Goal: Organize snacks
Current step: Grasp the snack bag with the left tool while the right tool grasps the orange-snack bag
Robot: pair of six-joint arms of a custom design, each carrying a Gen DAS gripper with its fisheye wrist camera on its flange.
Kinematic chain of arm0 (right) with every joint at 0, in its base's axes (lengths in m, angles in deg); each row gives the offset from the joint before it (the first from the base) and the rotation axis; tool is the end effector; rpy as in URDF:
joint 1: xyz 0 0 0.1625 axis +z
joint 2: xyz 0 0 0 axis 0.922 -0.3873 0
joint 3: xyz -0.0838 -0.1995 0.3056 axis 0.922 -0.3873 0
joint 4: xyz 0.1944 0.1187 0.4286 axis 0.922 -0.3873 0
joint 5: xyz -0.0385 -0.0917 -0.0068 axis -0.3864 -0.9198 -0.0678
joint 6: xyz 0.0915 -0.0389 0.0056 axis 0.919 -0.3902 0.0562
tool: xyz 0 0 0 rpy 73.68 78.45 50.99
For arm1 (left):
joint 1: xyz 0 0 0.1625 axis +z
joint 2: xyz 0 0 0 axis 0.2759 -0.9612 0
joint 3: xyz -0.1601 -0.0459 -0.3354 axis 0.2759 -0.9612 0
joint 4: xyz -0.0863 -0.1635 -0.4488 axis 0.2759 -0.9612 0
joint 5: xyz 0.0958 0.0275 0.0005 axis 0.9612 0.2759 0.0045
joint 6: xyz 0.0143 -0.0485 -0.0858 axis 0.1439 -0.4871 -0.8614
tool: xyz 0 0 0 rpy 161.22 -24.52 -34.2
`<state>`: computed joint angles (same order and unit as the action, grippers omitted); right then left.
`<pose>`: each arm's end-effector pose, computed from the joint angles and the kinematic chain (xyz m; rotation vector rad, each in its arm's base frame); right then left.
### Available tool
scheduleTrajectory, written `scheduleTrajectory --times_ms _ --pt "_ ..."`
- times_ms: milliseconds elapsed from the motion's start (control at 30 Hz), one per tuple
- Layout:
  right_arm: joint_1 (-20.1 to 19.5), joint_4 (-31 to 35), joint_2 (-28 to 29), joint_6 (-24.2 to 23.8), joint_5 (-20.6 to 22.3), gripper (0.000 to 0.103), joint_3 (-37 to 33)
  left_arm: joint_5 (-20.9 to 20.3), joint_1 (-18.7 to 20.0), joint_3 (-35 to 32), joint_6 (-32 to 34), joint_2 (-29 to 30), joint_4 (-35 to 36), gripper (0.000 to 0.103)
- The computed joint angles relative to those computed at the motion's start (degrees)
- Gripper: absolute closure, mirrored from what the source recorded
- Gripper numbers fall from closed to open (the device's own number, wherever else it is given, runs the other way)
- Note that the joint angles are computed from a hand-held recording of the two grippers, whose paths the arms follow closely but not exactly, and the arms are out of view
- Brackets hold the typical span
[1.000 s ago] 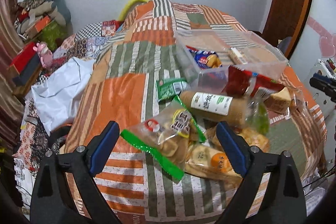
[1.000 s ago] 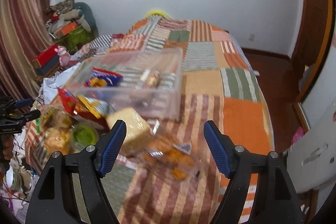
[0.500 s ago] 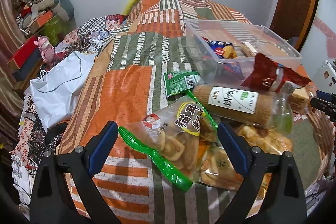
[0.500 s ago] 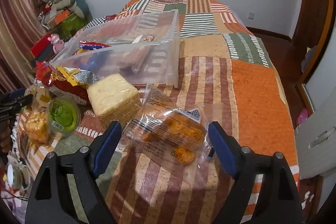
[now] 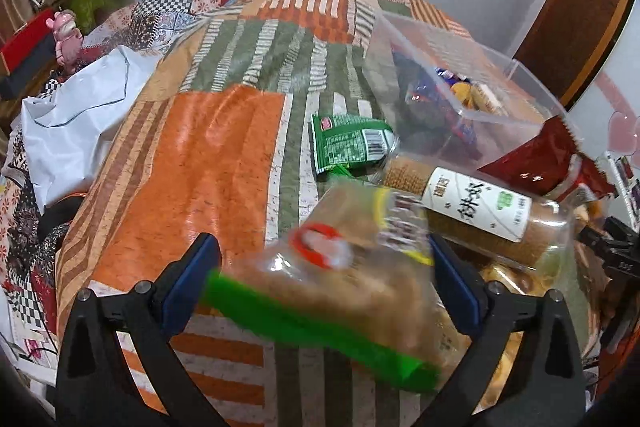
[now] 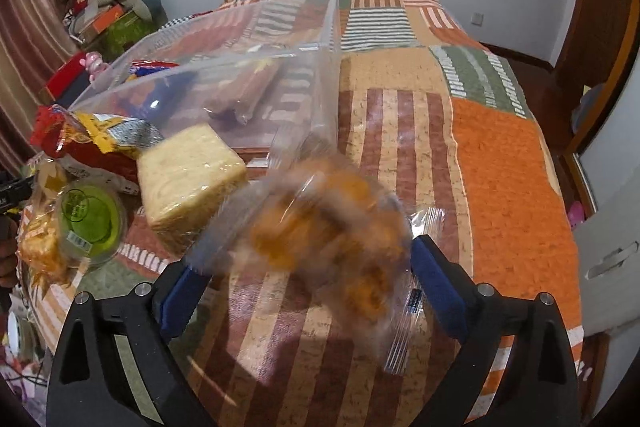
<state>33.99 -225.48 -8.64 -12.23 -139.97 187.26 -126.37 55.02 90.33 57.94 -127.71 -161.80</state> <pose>0.1534 -0.4615 0.0911 -0.0602 -2.2431 0.9209 -0.0520 -0.6818 0.1662 0.8628 2.5587 -0.4340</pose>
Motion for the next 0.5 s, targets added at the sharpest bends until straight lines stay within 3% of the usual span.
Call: scheduleTrajectory --times_ms 167,300,333,467,500 --pt "-0.07 -1.33 -0.58 -0.09 -0.22 0.009 0.47 1.27 -0.76 1.7 3.59 0.61 -4.78 0.003" --pt "-0.21 -2.91 -0.9 -1.73 -1.11 0.014 0.16 -0.3 -0.63 2.44 5.06 -0.01 -5.21 0.03" --pt "-0.35 -2.7 -1.06 -1.67 -1.15 0.02 0.12 -0.55 -0.62 2.63 5.44 -0.24 -5.34 0.037" --pt "-1.25 -0.92 -2.2 -0.28 0.08 0.048 0.63 -0.15 -0.96 3.5 7.01 -0.45 -7.15 0.042" --pt "-1.2 -1.08 -2.33 -0.2 0.18 0.049 0.78 -0.11 -1.08 3.99 7.18 -0.72 -7.62 0.045"
